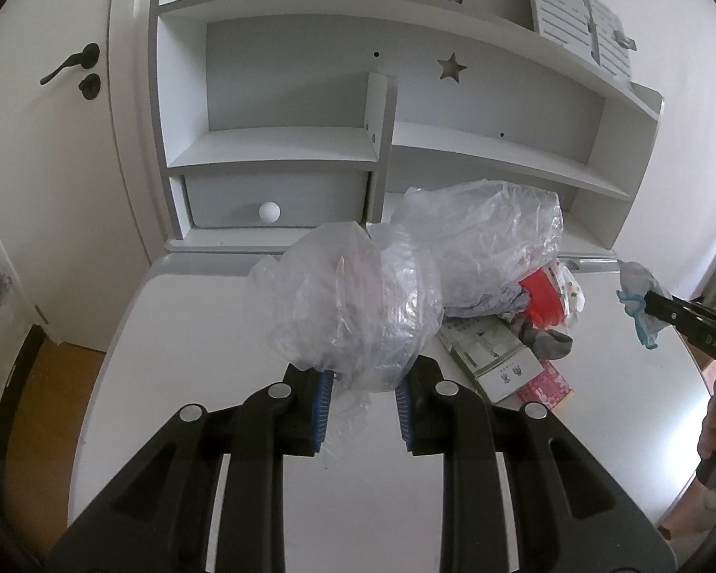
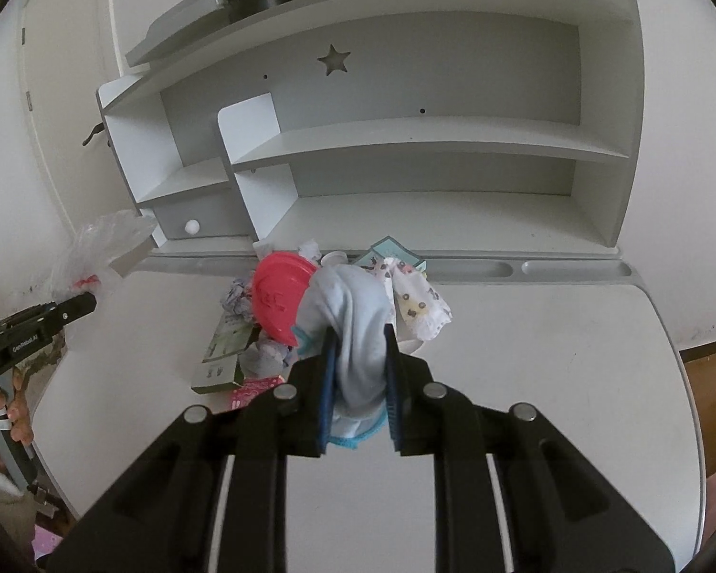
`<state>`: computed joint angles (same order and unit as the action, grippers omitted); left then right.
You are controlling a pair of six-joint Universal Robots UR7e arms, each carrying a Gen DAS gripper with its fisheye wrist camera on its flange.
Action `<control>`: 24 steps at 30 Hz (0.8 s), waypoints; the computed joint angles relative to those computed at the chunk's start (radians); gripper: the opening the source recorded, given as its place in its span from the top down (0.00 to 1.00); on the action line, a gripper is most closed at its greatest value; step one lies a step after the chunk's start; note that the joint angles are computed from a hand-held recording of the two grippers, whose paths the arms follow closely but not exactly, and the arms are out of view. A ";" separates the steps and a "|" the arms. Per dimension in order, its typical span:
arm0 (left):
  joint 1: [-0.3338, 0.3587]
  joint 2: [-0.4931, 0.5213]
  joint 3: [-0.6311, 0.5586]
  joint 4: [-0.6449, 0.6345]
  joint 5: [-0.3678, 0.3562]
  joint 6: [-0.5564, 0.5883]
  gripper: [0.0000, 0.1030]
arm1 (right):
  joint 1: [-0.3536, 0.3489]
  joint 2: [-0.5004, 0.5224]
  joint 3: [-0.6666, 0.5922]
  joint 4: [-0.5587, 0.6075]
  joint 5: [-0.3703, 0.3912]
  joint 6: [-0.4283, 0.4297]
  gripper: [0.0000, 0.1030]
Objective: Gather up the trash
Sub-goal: 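Grasp the white tissue with the right tool while the left tool grasps a clear plastic bag, then carry the tissue and plastic bag with both tools over the bin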
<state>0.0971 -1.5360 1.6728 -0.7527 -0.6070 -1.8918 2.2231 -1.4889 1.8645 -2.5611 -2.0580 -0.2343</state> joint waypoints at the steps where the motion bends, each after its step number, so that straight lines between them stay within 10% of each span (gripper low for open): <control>1: -0.001 0.000 0.001 -0.001 0.000 0.001 0.78 | -0.001 0.000 0.000 0.001 0.001 0.000 0.82; 24: -0.012 -0.005 0.010 -0.011 -0.009 0.009 0.78 | 0.015 -0.007 0.015 0.010 -0.007 0.005 0.82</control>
